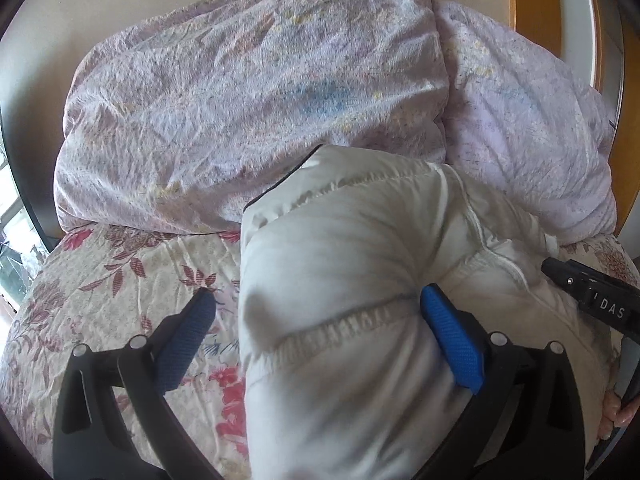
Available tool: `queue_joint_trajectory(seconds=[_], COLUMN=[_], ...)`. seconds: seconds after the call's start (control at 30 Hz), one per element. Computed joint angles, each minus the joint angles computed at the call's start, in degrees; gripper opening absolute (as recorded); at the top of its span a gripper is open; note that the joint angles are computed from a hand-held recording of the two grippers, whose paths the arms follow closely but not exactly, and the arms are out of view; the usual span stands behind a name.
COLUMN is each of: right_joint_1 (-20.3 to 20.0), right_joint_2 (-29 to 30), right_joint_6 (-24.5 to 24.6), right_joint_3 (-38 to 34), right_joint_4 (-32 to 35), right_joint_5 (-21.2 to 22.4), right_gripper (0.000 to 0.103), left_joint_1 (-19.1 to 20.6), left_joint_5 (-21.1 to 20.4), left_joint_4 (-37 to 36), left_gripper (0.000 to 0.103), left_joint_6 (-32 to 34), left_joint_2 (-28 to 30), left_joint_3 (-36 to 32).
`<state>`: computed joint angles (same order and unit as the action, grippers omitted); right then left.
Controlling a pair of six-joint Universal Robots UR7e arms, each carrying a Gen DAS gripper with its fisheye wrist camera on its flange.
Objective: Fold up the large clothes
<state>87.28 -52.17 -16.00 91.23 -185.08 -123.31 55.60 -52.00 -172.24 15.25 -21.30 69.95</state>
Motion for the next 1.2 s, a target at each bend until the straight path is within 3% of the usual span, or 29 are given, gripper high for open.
queue_joint_trajectory(seconds=[0.03,0.2,0.3,0.37,0.43,0.6,0.77,0.93,1.1,1.2], right_joint_1=[0.5,2.4,4.7,6.1,7.5,10.1,11.8,14.3,14.9,15.5], right_joint_2=[-0.8,-7.0,-9.9,-11.2,-13.5,-16.3,-18.9,-18.7,-20.7,-20.8], right_joint_6=[1.2,3.0,2.4,2.9,3.3,3.0,6.5,8.2,10.7,11.3], right_joint_3=[1.1,9.2,14.1,16.3,19.7,26.5,30.9,32.6,33.2,32.7], right_joint_4=[-0.2,-3.6,-7.1,-7.7,-7.2,-9.7,-8.8,-9.3,-5.9,-2.8], right_joint_5=[-2.0,-6.6,-11.2,-13.4,-13.7,-11.7,-9.1,-12.9,-11.1,-12.2], right_gripper=[0.093,0.094,0.102,0.102,0.102,0.102,0.102,0.102,0.102,0.102], left_joint_1=[-0.1,-1.4,-3.3,-5.2,-6.7,-7.1,-8.5,-9.5,-9.3,-9.3], left_joint_5=[-0.6,-4.1,-2.3,1.1,3.6,-1.6,-1.3,-1.5,-2.8,-3.0], left_joint_4=[-0.4,1.1,-3.0,-5.3,-6.3,-6.9,-7.8,-5.4,-1.0,0.8], left_gripper=[0.101,0.101,0.101,0.101,0.101,0.101,0.101,0.101,0.101,0.101], left_joint_6=[-0.6,-4.3,-2.7,-2.8,-4.9,-12.0,-13.3,-15.1,-18.4,-19.5], left_joint_2=[-1.3,-10.6,-15.2,-18.1,-20.6,-27.0,-29.4,-30.8,-31.6,-31.9], left_joint_3=[1.9,14.0,21.9,27.3,31.6,40.1,44.9,47.0,46.9,46.7])
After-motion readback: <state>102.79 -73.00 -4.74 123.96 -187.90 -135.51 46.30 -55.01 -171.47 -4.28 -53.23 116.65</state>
